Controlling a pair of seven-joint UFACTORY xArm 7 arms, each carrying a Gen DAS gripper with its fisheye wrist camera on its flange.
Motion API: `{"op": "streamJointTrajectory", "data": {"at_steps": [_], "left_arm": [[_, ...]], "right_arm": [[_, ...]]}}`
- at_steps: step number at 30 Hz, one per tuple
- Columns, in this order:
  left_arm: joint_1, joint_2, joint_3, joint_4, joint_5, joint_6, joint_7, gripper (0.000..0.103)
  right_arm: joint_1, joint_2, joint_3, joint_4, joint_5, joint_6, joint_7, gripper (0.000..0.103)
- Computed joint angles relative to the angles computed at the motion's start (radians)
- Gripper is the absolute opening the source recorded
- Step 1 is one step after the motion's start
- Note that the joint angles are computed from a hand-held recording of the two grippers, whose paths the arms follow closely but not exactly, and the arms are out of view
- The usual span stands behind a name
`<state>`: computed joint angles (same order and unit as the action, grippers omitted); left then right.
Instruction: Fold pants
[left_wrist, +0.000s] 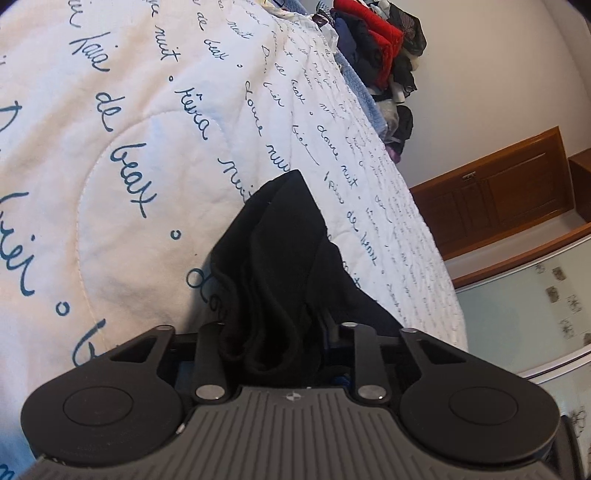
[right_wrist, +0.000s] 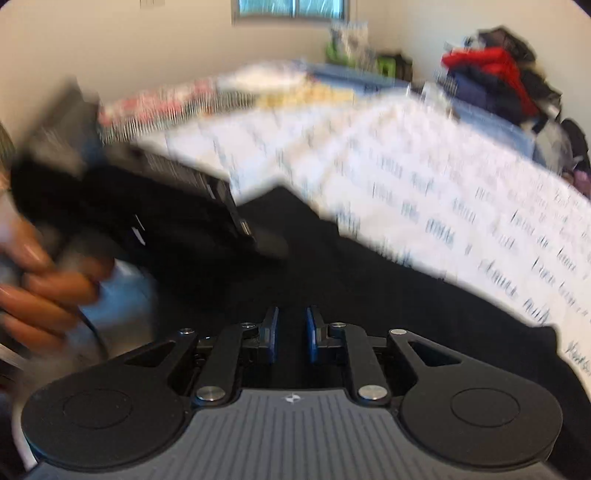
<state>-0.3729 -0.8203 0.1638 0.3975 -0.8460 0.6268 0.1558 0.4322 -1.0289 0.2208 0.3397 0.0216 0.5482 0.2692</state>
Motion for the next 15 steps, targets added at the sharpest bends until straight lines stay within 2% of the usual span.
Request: {"op": "streamJointTrajectory", "data": {"at_steps": [3,5,11,13,15], "left_arm": [[0.011,-0.025,-0.034,-0.012,0.03,-0.025,-0.01,0.027],[0.017,-0.052,-0.078,-0.024,0.071,-0.061,-0.029,0.026],[0.03,-0.188,-0.238,-0.072,0.232,-0.155,-0.153,0.025],[0.022,-0.227,-0.275,-0.08,0.267,-0.168,-0.195,0.025],[0.006,-0.253,-0.304,-0.082,0.294,-0.177,-0.235,0.025]], "right_arm": [[0.004,-0.041,0.004,-0.008,0.014,-0.016,0.031,0.016],[0.004,-0.074,-0.007,-0.027,0.024,-0.038,0.048,0.016],[0.021,-0.086,-0.048,-0.057,0.065,-0.07,0.072,0.016],[0.013,-0.11,-0.033,-0.074,0.07,-0.08,0.097,0.016],[0.029,-0.132,-0.051,-0.095,0.082,-0.122,0.104,0.016]]}}
